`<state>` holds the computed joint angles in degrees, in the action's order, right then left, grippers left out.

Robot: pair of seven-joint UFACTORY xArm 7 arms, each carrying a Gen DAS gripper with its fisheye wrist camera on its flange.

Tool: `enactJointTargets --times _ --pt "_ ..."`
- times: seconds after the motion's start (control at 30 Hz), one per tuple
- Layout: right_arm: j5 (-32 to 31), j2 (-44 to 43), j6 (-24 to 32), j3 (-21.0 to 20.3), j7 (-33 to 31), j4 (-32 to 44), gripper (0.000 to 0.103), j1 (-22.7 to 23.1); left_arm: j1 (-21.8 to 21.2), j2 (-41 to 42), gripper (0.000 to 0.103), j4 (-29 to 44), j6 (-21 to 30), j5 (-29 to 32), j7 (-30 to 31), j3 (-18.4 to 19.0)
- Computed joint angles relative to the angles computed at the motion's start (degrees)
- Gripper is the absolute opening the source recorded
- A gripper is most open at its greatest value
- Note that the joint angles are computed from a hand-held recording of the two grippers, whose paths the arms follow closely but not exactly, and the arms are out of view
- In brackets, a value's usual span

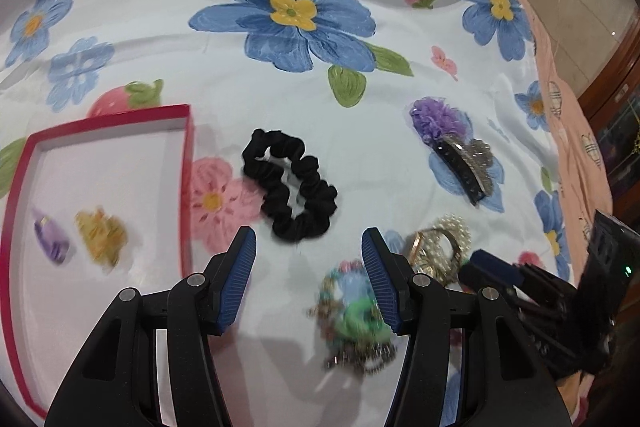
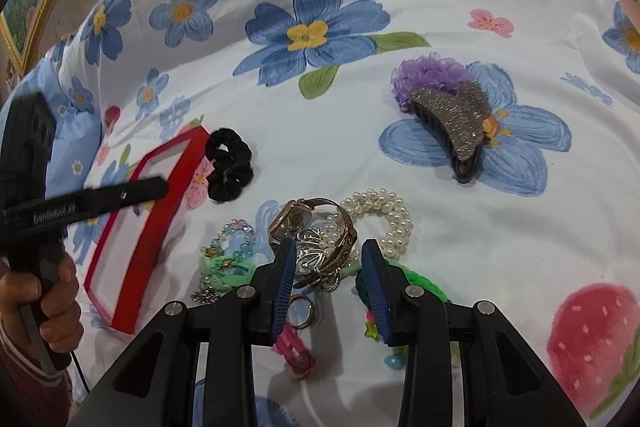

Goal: Organize jewelry
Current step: 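Grasp the black scrunchie with the left tool while the right tool grasps the gold watch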

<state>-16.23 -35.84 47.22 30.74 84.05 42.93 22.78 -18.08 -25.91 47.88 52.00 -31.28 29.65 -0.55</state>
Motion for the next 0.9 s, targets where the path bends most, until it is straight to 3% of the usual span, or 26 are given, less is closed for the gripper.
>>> enactJointTargets --times 0.27,0.3,0.37,0.47,0.9 --pt "0.80 1.98 -2.08 -1.95 -1.80 -0.90 0.026 0.39 -0.47 8.70 0.054 2.26 -5.47 4.56 -3.47 -4.39" --pt "0.86 1.93 -2.20 -2.04 -1.71 -1.09 0.020 0.38 -0.56 9.15 0.050 2.30 -5.85 4.96 -3.67 -4.52" --pt "0.94 1.13 -2.69 -2.16 -1.12 -1.92 0.013 0.35 -0.99 9.69 0.027 2.39 -5.75 4.26 -2.61 -4.06" --pt "1.27 0.00 -3.77 -2.29 -0.80 -2.99 0.010 0.36 -1.12 9.62 0.016 2.35 -5.60 3.44 -1.25 -3.57" --pt "-0.95 -1.69 -4.65 0.37 0.23 -1.46 0.008 -1.79 -0.35 -0.66 0.013 0.57 0.36 -3.00 4.24 1.40"
